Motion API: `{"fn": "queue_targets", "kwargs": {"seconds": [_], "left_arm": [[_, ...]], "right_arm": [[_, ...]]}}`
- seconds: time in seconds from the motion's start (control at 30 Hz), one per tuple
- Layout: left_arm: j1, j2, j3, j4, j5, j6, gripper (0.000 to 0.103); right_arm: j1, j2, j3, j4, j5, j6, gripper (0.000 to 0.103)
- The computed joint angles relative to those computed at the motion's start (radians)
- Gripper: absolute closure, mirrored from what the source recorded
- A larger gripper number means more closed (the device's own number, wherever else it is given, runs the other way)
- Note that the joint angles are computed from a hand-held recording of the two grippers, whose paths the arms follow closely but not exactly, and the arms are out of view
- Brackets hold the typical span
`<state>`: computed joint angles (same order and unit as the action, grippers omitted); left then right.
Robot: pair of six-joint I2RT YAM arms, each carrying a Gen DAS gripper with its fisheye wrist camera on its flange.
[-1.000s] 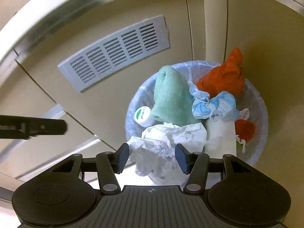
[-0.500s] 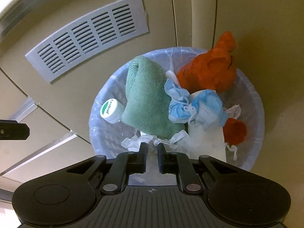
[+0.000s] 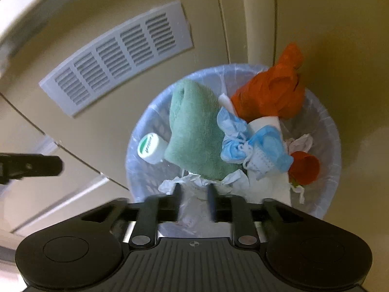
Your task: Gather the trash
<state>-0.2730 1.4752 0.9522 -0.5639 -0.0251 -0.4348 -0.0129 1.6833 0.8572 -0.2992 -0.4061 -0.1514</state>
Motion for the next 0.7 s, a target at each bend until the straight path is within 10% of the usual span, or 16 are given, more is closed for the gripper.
{"fn": "queue_targets", "kwargs": {"seconds": [0.7], "left_arm": [[-0.131, -0.152, 0.304, -0.338, -0.042, 0.045, 0.045]], "right_arm": [[-0.265, -0.457, 0.238, -0.640, -0.123, 0.018, 0.035]]}}
